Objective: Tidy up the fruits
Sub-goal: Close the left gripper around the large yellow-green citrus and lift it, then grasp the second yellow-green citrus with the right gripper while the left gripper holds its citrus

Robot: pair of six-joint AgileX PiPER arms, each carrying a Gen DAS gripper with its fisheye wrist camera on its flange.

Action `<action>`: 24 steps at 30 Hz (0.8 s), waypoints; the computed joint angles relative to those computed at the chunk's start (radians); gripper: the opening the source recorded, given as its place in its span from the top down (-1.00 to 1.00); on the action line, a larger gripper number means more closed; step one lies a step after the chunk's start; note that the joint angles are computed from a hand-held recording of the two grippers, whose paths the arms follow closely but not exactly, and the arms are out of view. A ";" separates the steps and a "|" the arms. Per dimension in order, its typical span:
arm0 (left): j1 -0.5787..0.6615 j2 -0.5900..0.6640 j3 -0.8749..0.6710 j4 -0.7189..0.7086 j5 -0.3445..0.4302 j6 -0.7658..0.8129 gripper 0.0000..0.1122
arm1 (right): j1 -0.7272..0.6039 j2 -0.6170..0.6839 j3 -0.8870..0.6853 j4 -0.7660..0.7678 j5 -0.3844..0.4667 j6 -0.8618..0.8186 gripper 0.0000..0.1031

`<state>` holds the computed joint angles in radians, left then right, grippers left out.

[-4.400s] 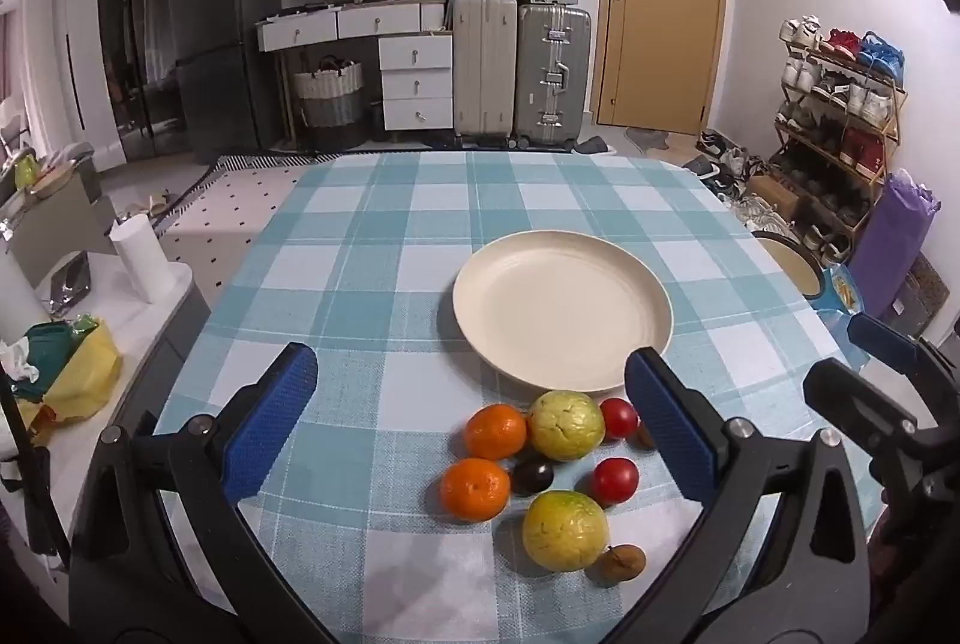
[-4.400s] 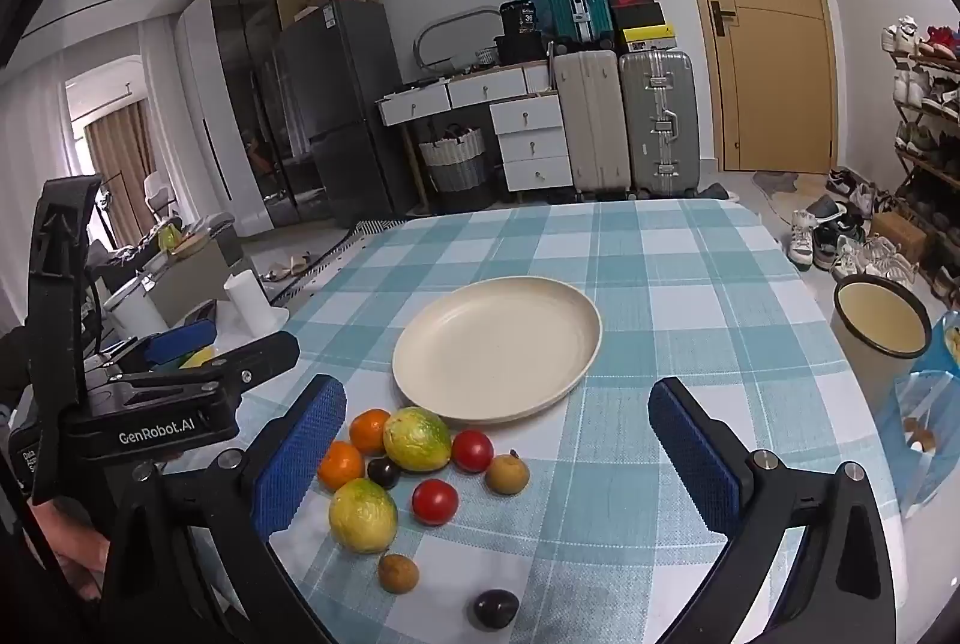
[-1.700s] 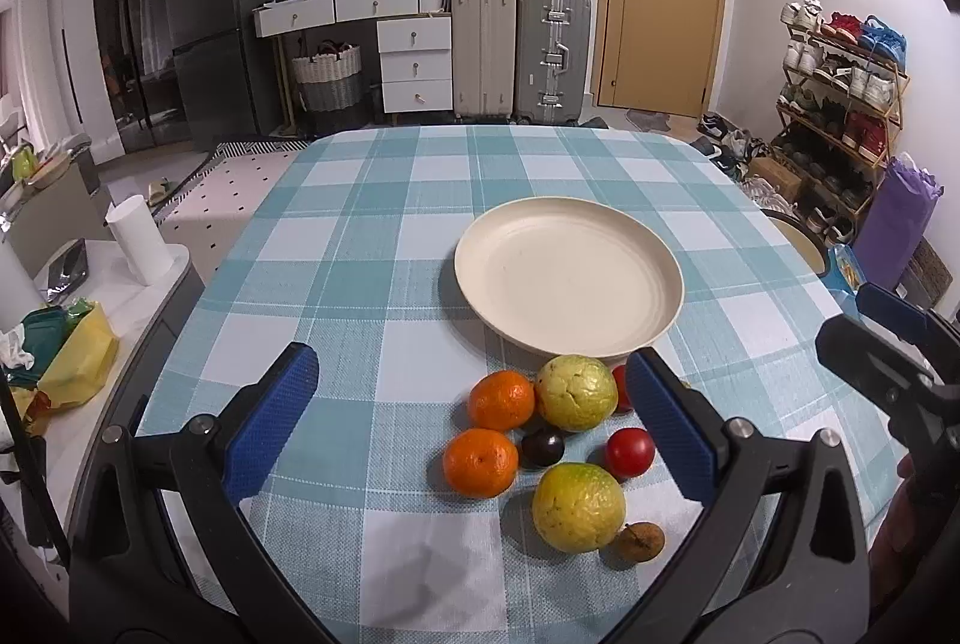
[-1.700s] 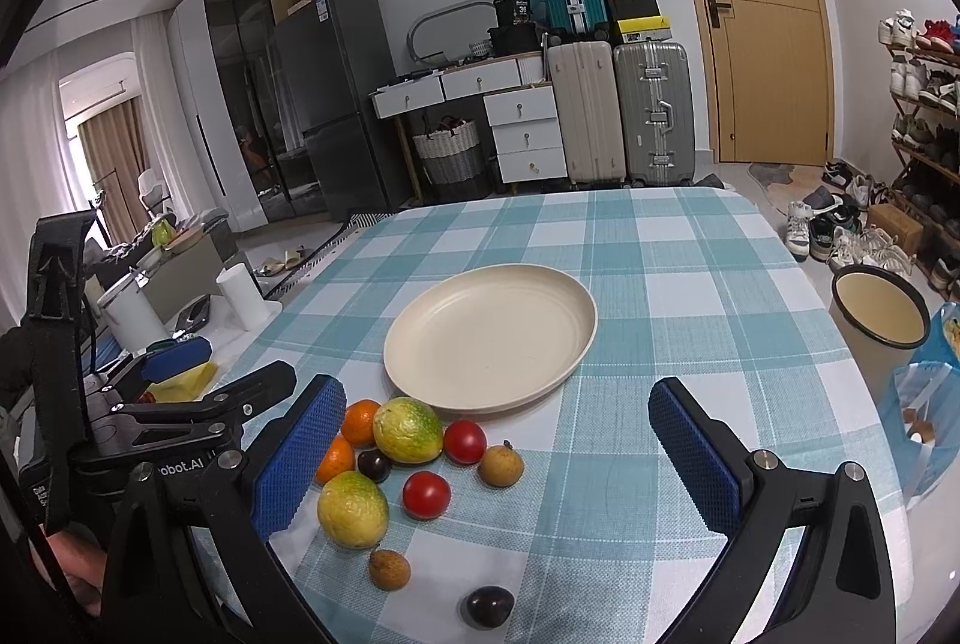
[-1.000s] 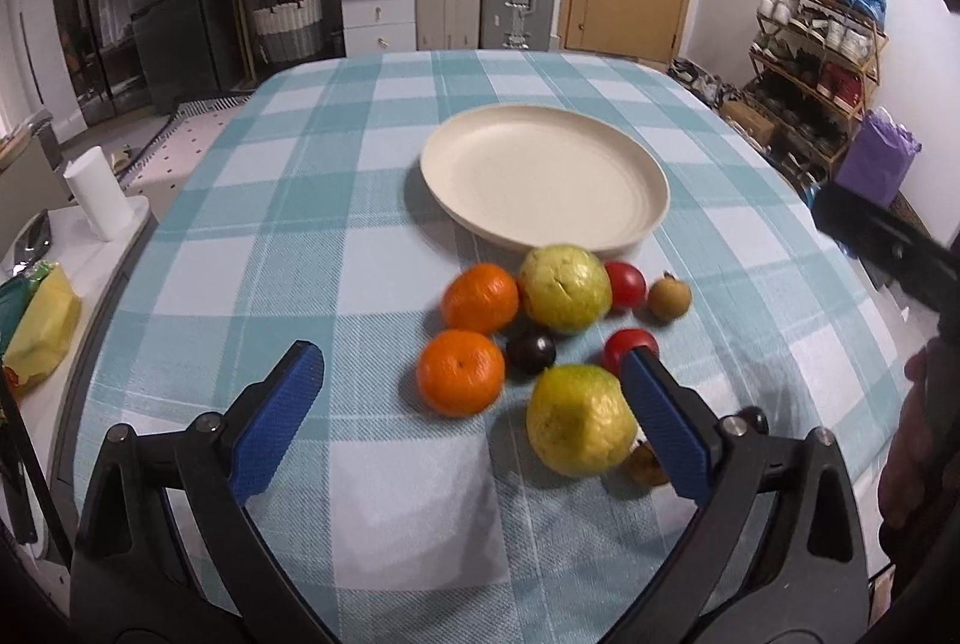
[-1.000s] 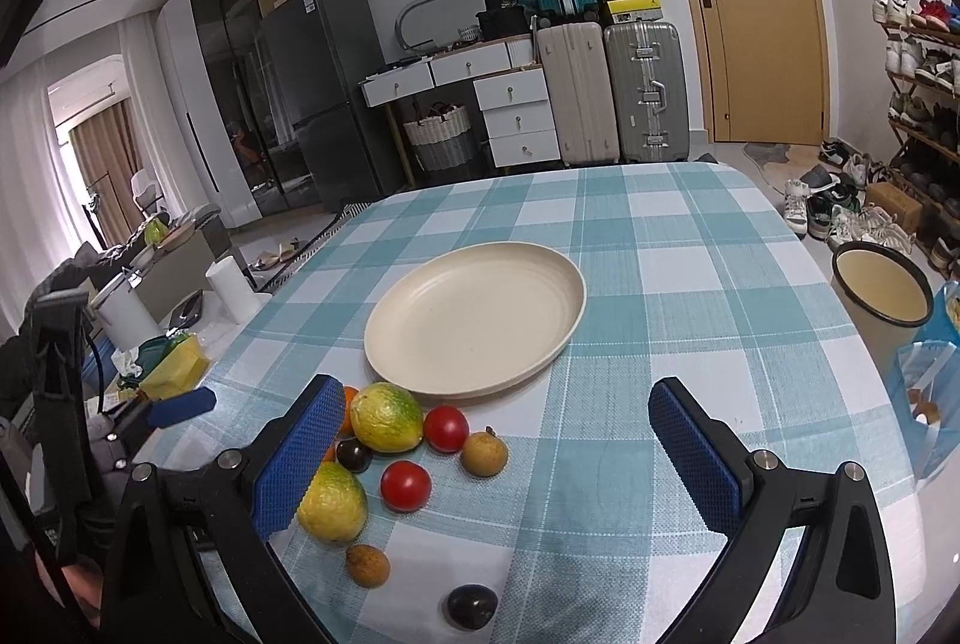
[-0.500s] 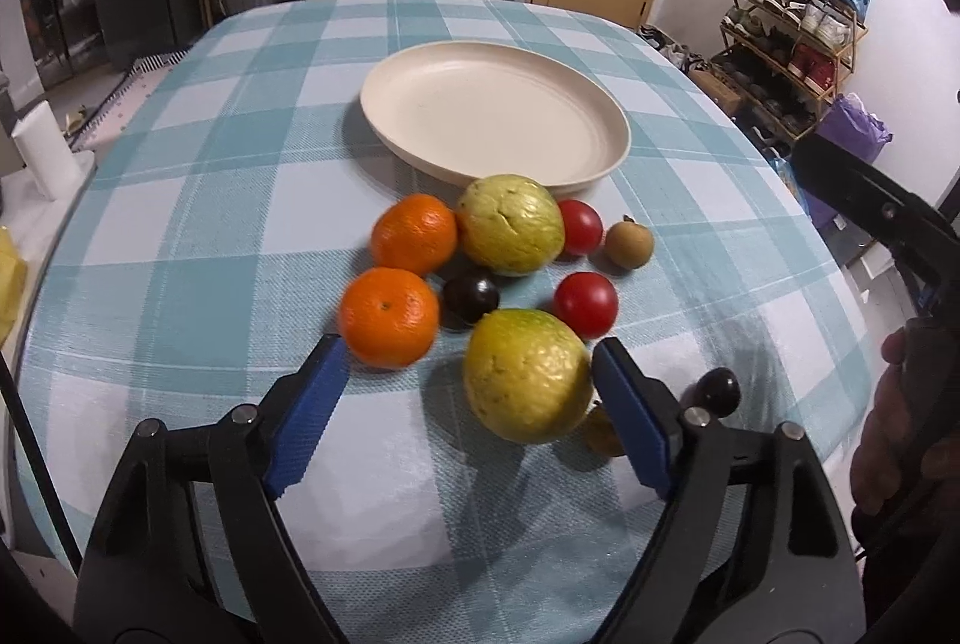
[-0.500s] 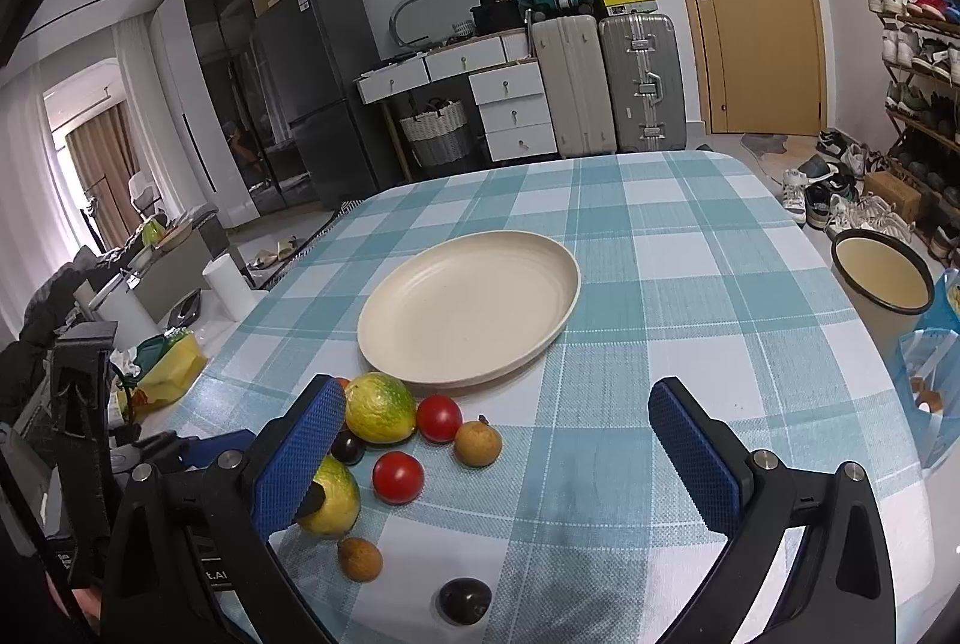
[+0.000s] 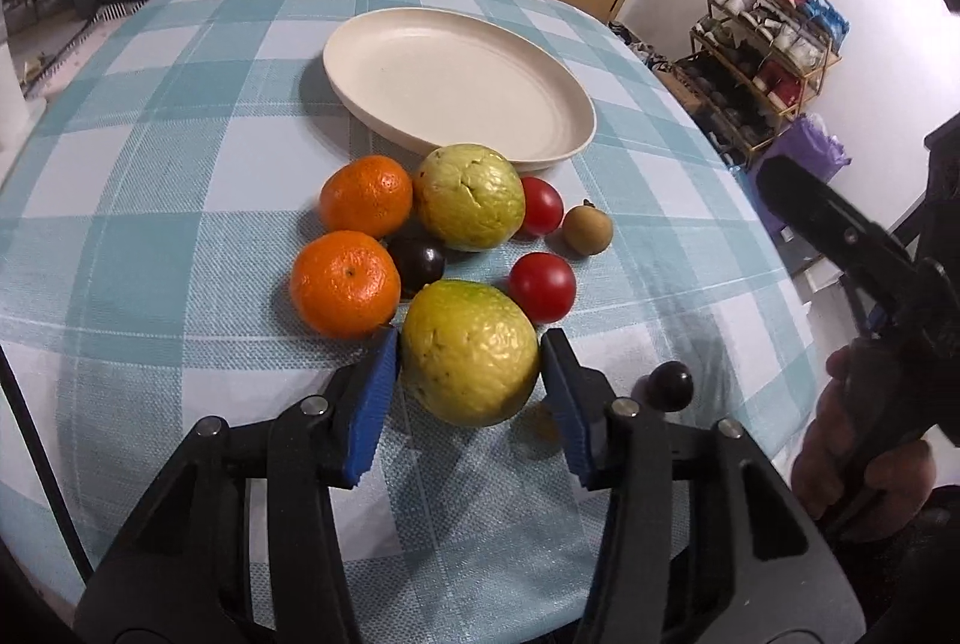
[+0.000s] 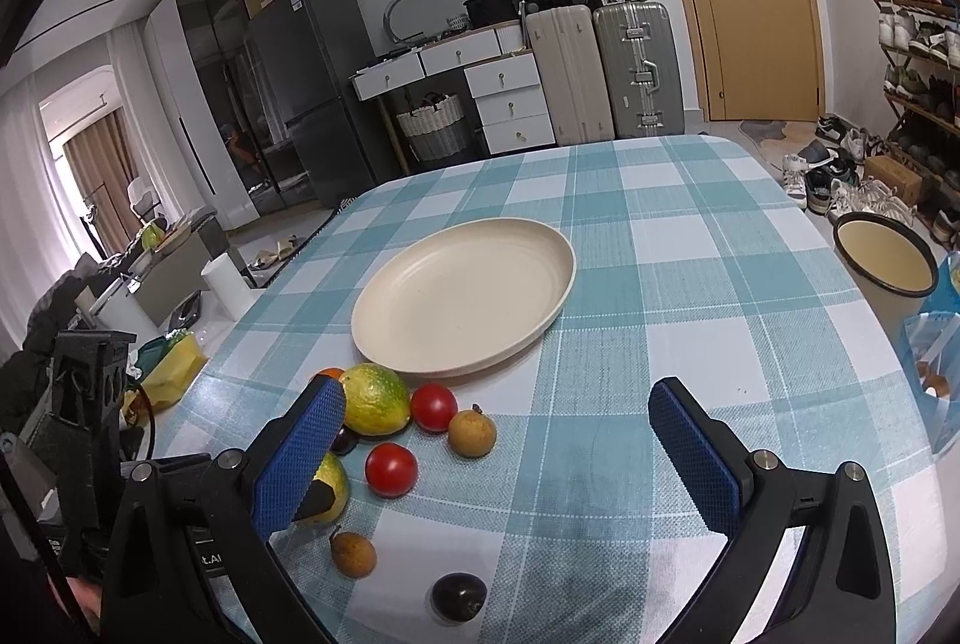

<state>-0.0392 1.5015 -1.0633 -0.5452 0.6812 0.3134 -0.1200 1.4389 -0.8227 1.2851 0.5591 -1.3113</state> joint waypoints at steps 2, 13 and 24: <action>0.011 0.000 0.003 -0.026 0.008 0.023 0.20 | 0.000 0.002 0.003 0.006 0.003 -0.008 -1.00; 0.053 -0.034 0.033 -0.138 0.048 0.149 0.20 | 0.023 0.024 -0.014 0.012 0.010 -0.013 -1.00; 0.209 -0.113 0.022 -0.255 0.180 0.279 0.20 | 0.068 0.112 -0.102 -0.027 0.086 0.025 -1.00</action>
<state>0.1700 1.3882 -1.0409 -0.8006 0.8614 0.5925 -0.0522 1.5513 -0.9245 1.2576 0.6450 -1.2866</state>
